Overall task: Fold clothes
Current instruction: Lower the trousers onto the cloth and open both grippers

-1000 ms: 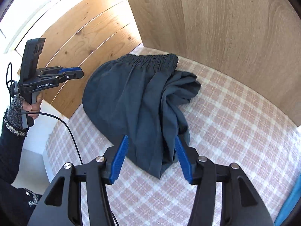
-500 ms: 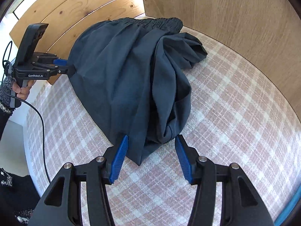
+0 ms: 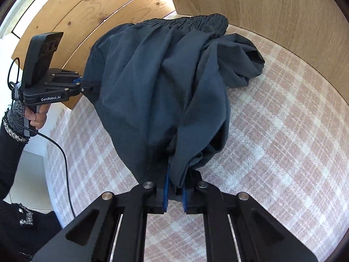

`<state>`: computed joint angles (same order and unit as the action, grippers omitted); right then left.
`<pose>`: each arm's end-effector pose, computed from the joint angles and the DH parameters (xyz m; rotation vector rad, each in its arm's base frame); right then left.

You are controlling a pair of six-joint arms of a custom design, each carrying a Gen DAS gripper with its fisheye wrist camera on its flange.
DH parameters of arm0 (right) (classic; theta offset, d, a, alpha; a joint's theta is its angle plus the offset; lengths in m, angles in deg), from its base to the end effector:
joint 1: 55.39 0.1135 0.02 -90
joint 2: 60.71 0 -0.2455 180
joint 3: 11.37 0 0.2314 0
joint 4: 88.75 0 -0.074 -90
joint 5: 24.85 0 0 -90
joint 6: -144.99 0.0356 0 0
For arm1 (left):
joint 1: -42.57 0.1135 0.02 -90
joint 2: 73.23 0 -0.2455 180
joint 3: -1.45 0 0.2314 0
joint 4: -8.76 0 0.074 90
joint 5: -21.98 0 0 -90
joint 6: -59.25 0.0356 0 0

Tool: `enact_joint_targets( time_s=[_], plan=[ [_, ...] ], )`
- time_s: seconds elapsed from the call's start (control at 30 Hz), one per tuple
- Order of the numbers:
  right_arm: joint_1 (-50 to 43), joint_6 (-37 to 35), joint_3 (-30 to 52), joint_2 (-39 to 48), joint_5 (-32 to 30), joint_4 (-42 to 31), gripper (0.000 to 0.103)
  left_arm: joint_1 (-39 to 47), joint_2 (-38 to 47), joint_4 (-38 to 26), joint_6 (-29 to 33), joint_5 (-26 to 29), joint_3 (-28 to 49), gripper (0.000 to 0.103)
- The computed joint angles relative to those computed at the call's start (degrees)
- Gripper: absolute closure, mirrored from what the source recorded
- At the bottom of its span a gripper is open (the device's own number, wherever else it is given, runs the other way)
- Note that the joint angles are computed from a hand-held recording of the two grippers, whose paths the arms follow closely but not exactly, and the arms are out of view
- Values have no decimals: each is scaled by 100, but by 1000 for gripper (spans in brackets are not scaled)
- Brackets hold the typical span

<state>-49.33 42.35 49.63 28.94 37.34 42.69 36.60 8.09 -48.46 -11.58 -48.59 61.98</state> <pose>0.2418 0.0424 0.1452 -0.5346 2.7661 0.6779 0.2192 -0.0348 0.1688 0.6731 2.7821 -0.4522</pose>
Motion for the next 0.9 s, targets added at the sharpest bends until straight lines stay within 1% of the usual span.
enact_joint_targets(
  time_s=[0.03,0.13,0.23,0.3,0.33,0.37,0.4,0.43,0.47,0.5,0.53,0.63,0.67,0.7,0.77,0.8,0.83,0.9],
  plan=[
    [-55,17,81,-69,-231,-216,95,48,-95,-235,29,137,145,98],
    [-388,34,296,-365,-1391,-1093,95,202,-422,-1104,253,485,696,98],
    [-822,154,354,-506,-2547,-1874,95,178,-622,-1874,527,256,1285,98],
    [-1042,318,167,-405,-2931,-1978,95,194,-674,-2250,715,122,1546,97],
    [-1038,494,-32,-503,-2692,-1798,94,196,-676,-2203,685,-90,1482,91],
    [-873,599,-171,-609,-2099,-1589,92,193,-670,-2095,620,-339,1367,88],
    [-620,721,-258,-658,-1467,-1429,89,189,-644,-1791,618,-712,1061,87],
    [-351,842,-344,-687,-856,-1301,89,105,-640,-1553,544,-1070,759,86],
    [-154,943,-509,-782,-592,-1346,89,-69,-565,-1312,395,-1363,511,85],
    [-167,809,-580,-903,-570,-1469,89,-156,-686,-1227,379,-1600,292,85],
    [-191,670,-643,-1039,-538,-1602,89,-195,-873,-1231,411,-1704,176,85],
    [-542,303,-595,-1919,-97,-2102,88,-306,-1533,-1397,466,-1950,74,81],
    [-581,318,-545,-2198,-48,-2080,88,-330,-1689,-1422,438,-1924,108,79],
    [-603,348,-456,-2228,-156,-1942,87,-349,-1823,-1435,403,-1876,148,78],
    [-535,500,-295,-2109,-370,-1604,80,-249,-1763,-1343,389,-1459,91,78],
    [-362,690,-170,-1792,-440,-1283,65,-192,-1712,-1289,386,-1233,53,78],
    [-205,863,-124,-1566,-472,-998,55,-315,-1607,-1163,266,-1269,-89,76],
    [463,1385,-185,-1109,-268,-359,55,-633,-1276,-757,11,-1535,-447,76]
  ],
)
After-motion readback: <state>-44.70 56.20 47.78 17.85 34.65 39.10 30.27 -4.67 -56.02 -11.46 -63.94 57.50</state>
